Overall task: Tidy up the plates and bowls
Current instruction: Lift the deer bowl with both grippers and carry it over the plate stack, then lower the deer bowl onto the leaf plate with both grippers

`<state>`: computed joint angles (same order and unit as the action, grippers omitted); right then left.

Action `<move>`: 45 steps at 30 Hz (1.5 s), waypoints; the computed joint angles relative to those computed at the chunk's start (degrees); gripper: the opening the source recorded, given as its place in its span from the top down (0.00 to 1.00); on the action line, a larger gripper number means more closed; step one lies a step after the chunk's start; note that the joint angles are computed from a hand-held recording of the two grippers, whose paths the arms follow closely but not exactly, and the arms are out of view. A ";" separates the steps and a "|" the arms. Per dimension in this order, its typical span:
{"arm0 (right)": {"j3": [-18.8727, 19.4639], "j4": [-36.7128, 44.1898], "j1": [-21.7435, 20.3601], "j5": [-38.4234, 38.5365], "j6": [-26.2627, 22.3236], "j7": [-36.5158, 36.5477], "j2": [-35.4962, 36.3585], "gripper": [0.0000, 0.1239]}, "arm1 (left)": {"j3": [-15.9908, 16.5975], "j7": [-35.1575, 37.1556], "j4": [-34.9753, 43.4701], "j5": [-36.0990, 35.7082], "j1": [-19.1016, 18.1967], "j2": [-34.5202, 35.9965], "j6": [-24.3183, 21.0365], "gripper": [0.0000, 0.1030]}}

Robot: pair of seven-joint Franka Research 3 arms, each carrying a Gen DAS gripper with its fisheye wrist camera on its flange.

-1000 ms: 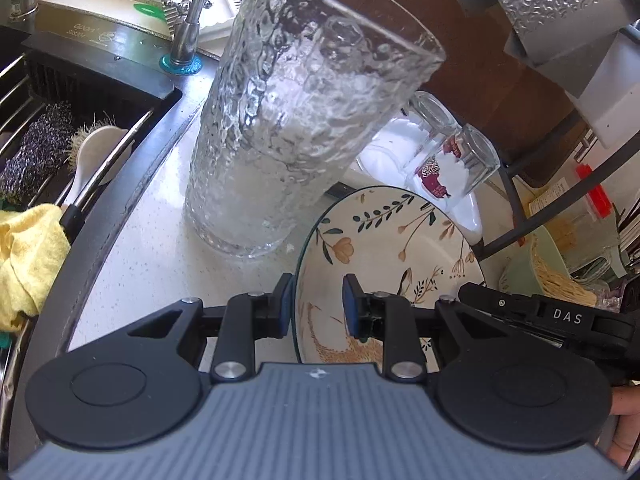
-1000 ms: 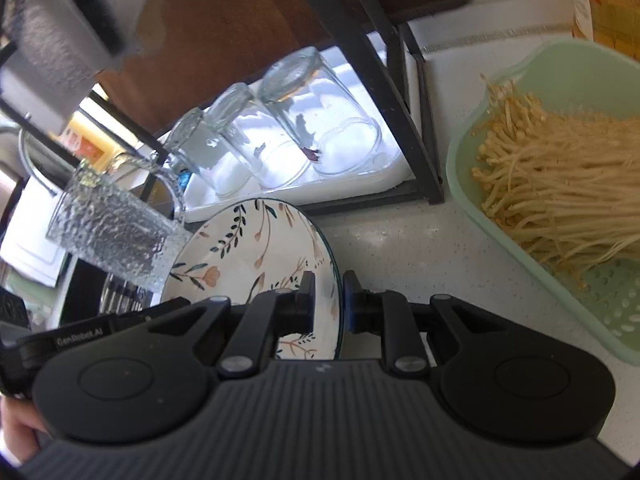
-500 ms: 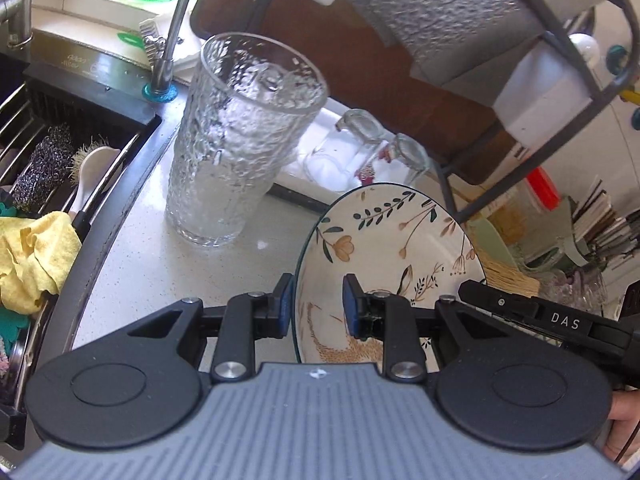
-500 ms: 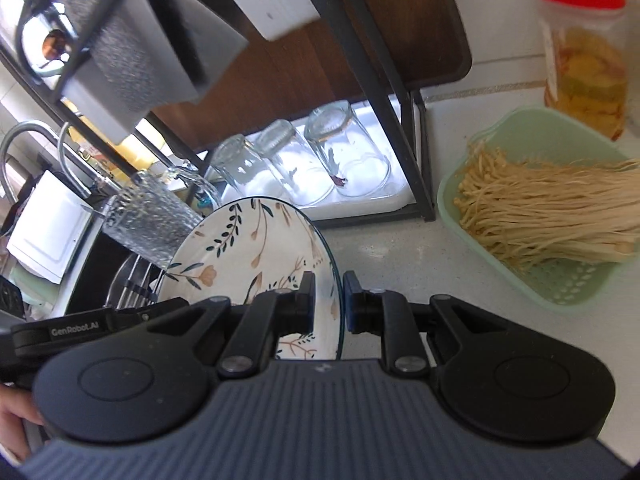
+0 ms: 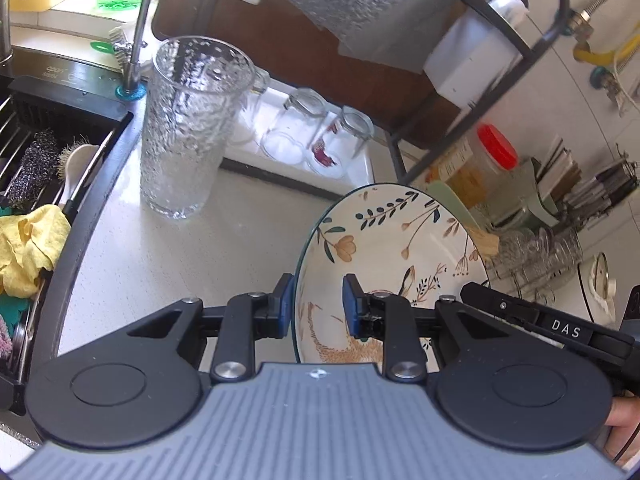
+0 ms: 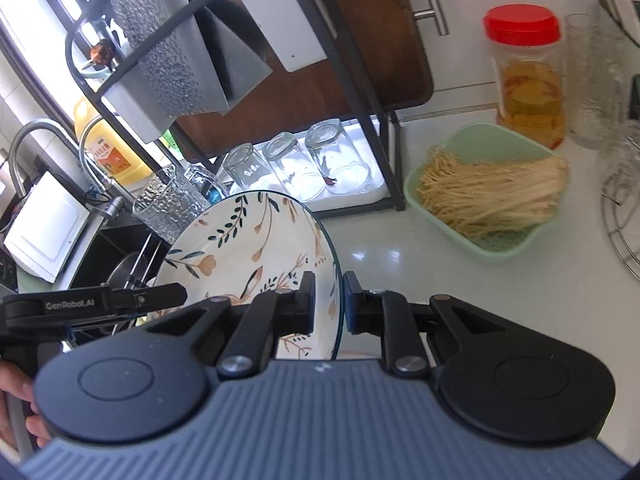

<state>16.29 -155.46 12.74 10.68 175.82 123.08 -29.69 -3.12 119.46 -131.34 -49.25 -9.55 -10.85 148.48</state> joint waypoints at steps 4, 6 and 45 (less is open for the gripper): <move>2.41 -3.39 -1.10 1.28 -0.46 4.72 -4.11 0.85 | -0.10 0.85 0.62 0.83 0.24 1.20 -2.72 0.71; 2.84 -5.22 -0.77 2.05 -0.52 7.01 -6.00 0.85 | -0.34 1.63 0.96 1.33 0.49 2.03 -3.88 0.71; 5.63 -11.50 0.30 -5.58 -7.89 19.20 -9.72 0.85 | -3.74 -5.66 2.84 19.44 0.95 4.46 -11.83 0.71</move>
<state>21.92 -166.96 13.04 5.09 167.93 142.28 -39.40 -6.86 113.79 -128.50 -29.81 -8.61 -6.39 136.65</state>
